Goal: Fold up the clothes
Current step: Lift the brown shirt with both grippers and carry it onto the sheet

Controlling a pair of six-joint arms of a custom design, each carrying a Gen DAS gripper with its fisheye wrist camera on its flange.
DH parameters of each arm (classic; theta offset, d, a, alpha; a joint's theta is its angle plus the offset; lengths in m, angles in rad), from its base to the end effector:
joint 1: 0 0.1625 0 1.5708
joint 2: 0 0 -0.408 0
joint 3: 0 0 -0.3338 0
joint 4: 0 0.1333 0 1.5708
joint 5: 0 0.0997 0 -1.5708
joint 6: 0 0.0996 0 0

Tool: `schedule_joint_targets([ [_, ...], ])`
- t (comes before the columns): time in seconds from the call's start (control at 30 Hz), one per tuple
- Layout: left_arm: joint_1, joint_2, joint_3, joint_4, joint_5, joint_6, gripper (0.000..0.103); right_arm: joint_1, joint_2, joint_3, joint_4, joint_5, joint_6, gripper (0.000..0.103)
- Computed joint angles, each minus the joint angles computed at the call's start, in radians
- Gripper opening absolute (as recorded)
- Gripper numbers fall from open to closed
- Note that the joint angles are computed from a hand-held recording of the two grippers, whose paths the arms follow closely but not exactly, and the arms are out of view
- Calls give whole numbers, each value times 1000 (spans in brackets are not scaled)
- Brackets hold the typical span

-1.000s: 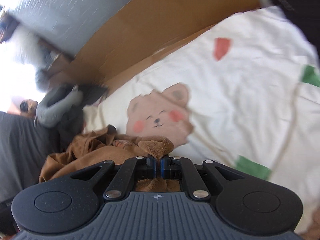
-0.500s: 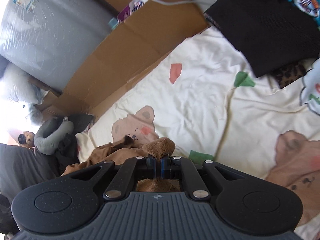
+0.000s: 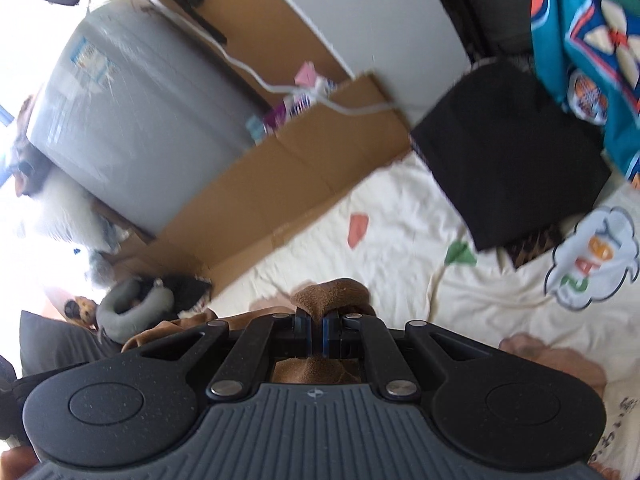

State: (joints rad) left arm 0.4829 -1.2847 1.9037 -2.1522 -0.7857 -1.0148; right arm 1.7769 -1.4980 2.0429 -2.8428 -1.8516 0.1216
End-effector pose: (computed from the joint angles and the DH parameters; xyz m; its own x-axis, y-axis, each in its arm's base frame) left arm -0.3341 -0.4052 0.2861 -0.9126 -0.0570 -0.4048 0.2081 0.7875 -0.5802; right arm 0.1962 -0.4220 0.3912 -0.9895 0.0725 0.1249 -0.0331 0.7279 -0.6849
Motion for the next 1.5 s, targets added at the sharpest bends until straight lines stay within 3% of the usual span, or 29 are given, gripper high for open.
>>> schedule_joint_targets([
  [0.3,-60,38,-124,18,70,16,4,50,-83,-78,89,-13,-35,3],
  [0.73,-109,126,-256,-40,103,110,4,92,-132,-204,138,-18,-52,3],
  [1.0,-116,144,-306,10,126,119,4,92,-143,-149,116,-2,-26,3],
  [1.2,-88,107,-255,35,94,100,4,78,-134,-76,109,-11,18,3],
  [1.5,-27,2,-83,1,40,32,4,73,-80,28,114,-49,65,3],
])
